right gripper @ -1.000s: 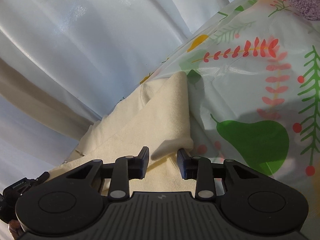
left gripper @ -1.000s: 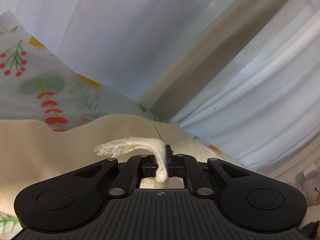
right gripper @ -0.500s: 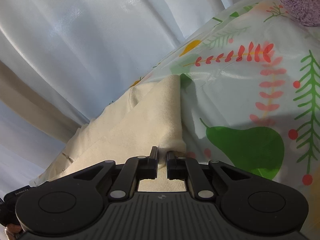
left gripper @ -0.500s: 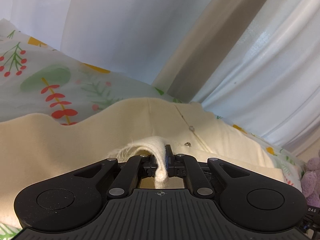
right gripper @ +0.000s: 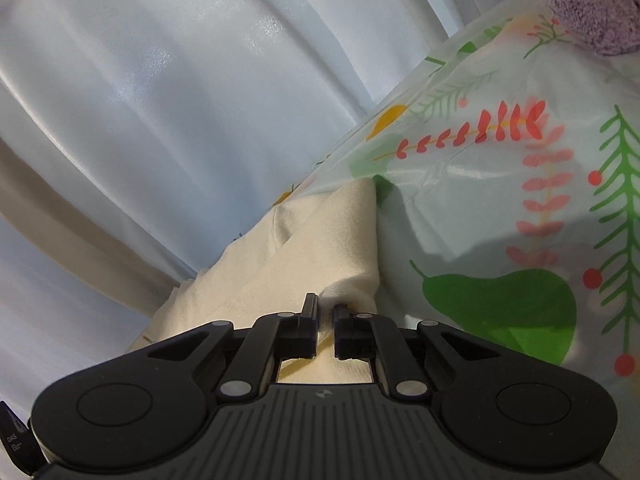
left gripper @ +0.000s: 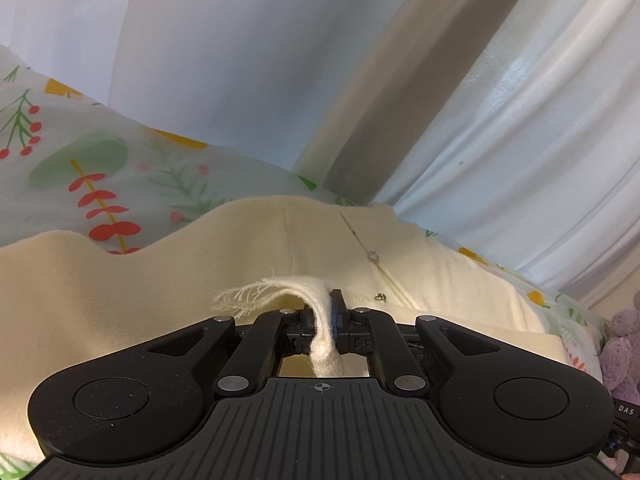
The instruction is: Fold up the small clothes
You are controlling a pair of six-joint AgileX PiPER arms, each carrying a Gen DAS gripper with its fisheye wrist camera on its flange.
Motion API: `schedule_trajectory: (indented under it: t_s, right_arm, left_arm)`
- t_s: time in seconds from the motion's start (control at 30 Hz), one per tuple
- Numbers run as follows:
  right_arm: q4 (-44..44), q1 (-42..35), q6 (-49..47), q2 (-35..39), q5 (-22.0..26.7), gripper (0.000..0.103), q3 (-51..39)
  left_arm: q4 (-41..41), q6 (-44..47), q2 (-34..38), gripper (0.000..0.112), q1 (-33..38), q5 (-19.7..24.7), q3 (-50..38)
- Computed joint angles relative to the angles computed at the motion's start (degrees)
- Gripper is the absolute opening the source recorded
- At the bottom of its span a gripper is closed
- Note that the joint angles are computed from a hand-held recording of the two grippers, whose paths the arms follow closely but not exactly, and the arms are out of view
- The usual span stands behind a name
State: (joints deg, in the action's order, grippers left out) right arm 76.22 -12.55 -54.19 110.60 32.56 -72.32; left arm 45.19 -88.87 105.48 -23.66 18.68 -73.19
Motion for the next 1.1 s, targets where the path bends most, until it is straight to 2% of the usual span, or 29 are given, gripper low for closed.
schedule_trajectory:
  t_s: [0.17,0.3,0.37,0.43,0.5,0.57,0.67,0.7,0.77,0.83,0.87,0.9,0.93,0.97,1.0,1.03,1.07,1.1]
  right_arm:
    - [-7.27,0.14,0.58,-0.39,1.02,0.006,-1.34]
    - [-20.01,-0.12,6.98,-2.69,4.77,0.019,-3.49]
    - [-21.34,-0.09,3.56,-4.45,5.34,0.020,-2.63]
    - [-21.69,1.43,-1.11,-6.07,2.98,0.020,-1.45]
    - [-21.02,4.34,-4.95,-6.45,-1.38,0.020,-0.76]
    - [-20.09,7.02,-7.78,-5.37,-3.51,0.020,-1.44]
    - [-23.35,11.88,-8.13,-3.38,-7.25,0.020,-3.18]
    - [-24.58,12.97,-8.04,-2.35,-7.14,0.020,-4.23]
    - [-28.74,14.51,-5.65,-0.45,-8.35,0.019,-5.78]
    - [-27.31,15.39,-9.56,0.12,-11.98,0.022,-4.90]
    - [-26.47,15.47,-11.08,0.21,-13.10,0.025,-4.65]
    - [-25.68,15.47,-11.73,0.59,-14.36,0.038,-4.53]
    - [-23.47,14.86,-13.57,0.91,-13.92,0.045,-4.67]
    - [-21.85,14.24,-15.02,1.22,-13.13,0.047,-4.95]
    - [-21.28,13.91,-15.74,1.33,-12.85,0.050,-5.00]
    - [-21.61,13.89,-15.55,1.32,-13.08,0.057,-4.93]
    - [-23.85,14.03,-13.08,1.38,-13.64,0.063,-5.06]
    - [-26.90,13.80,-8.31,1.80,-13.37,0.079,-5.68]
  left_arm:
    - [2.44,-3.67,-0.80,0.018,-0.10,2.09,1.25]
    - [7.10,-8.99,-3.74,0.027,-1.39,9.17,2.65]
    - [10.07,-11.82,-5.55,0.030,-1.85,9.48,4.17]
    - [10.51,-12.31,-6.04,0.037,-2.11,8.46,4.33]
    - [8.27,-9.31,-4.62,0.037,-2.48,7.17,2.79]
    - [4.39,-4.64,-2.12,0.037,-3.11,7.01,0.08]
    - [-0.89,1.58,1.22,0.037,-3.54,5.54,-3.22]
    - [-2.35,3.39,2.53,0.038,-3.63,5.67,-4.44]
    - [0.05,2.24,3.77,0.039,-4.18,7.04,-5.81]
    - [0.12,3.25,4.46,0.041,-4.40,9.16,-7.34]
    - [1.47,1.54,4.54,0.043,-4.56,10.06,-7.48]
    - [2.64,-0.29,4.14,0.047,-4.35,9.76,-6.79]
    - [3.82,-2.46,3.31,0.054,-3.96,8.39,-5.42]
    - [6.23,-6.25,2.15,0.062,-3.97,7.76,-3.75]
    - [9.34,-10.49,1.30,0.086,-4.80,9.37,-2.74]
    - [13.73,-15.92,0.26,0.099,-6.47,13.24,-1.64]
    - [17.41,-20.25,-1.19,0.099,-7.57,15.11,0.32]
    - [18.87,-22.28,-3.64,0.100,-7.80,14.96,3.14]
